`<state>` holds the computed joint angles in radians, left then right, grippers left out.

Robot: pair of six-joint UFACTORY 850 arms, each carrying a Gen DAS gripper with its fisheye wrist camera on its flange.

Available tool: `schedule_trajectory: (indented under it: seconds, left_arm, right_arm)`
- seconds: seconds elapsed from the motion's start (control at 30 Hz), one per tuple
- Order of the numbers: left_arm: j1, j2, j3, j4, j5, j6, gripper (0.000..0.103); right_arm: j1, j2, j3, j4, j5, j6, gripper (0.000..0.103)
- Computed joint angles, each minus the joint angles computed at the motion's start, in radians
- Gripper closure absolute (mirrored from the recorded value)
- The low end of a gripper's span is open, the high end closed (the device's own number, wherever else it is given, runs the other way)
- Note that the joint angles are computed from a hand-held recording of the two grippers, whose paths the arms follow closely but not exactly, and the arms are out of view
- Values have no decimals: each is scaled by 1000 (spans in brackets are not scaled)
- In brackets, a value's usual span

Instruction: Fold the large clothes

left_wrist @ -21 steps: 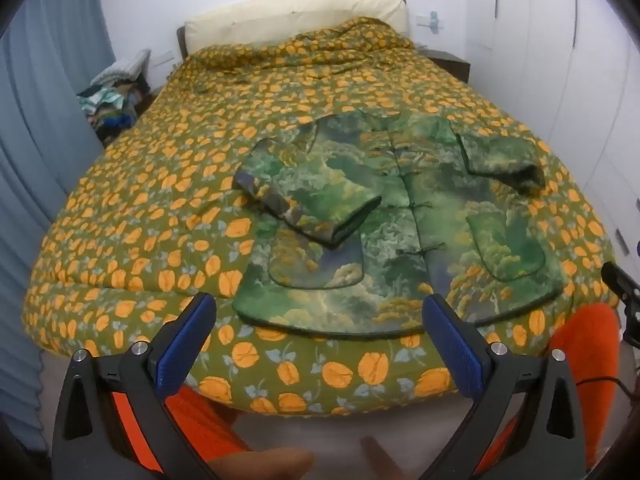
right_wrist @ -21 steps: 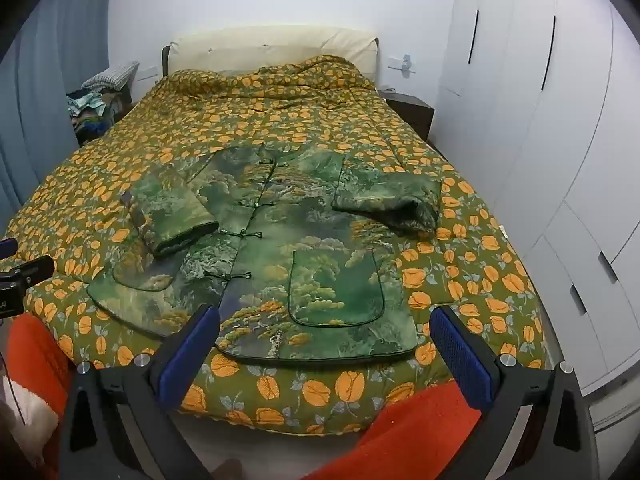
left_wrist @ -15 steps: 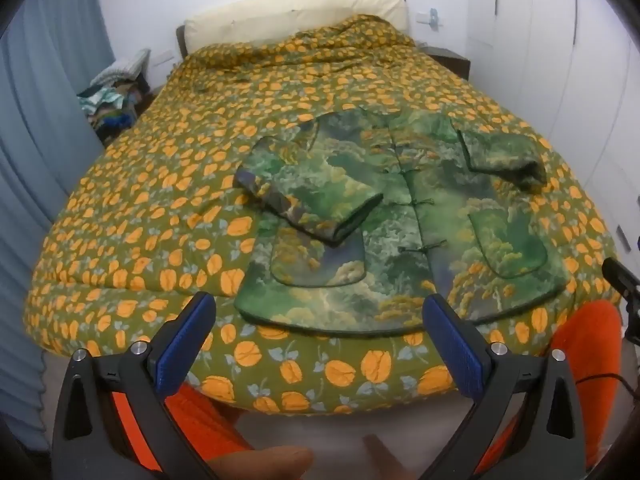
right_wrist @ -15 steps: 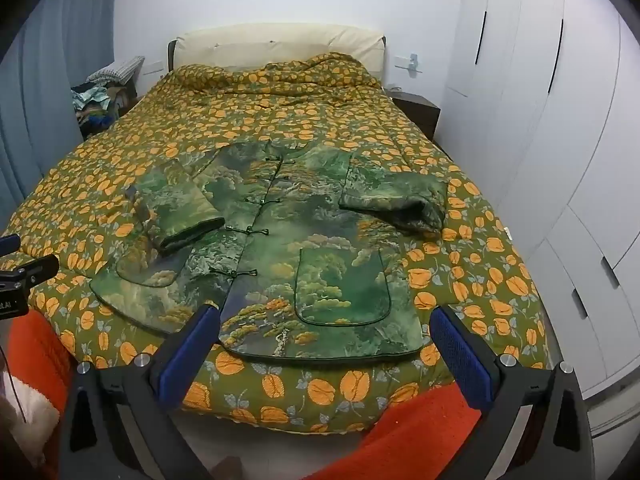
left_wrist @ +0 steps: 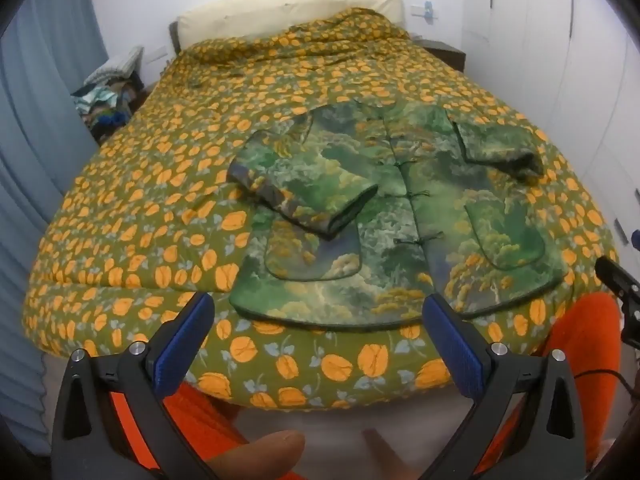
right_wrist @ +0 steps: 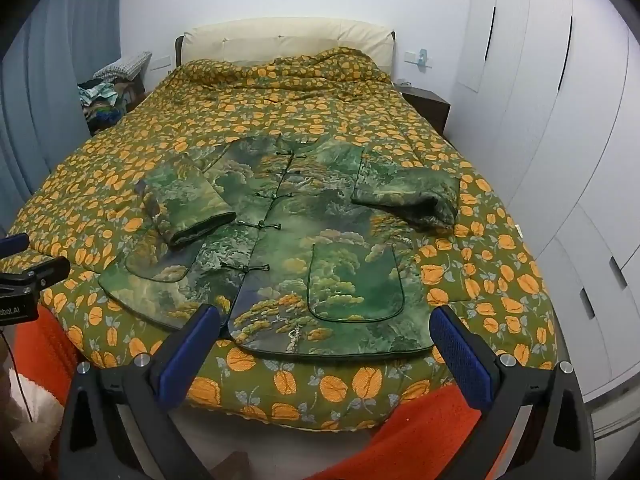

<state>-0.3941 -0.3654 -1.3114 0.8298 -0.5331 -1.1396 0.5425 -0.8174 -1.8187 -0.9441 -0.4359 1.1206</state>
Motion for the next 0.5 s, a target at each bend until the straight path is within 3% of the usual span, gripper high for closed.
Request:
schedule_trajectory:
  seconds: [0.5]
  left_arm:
    - [6,2,1,-39,1,35,0]
  right_arm:
    - [-1,-8,-12,68,-2,-52,0]
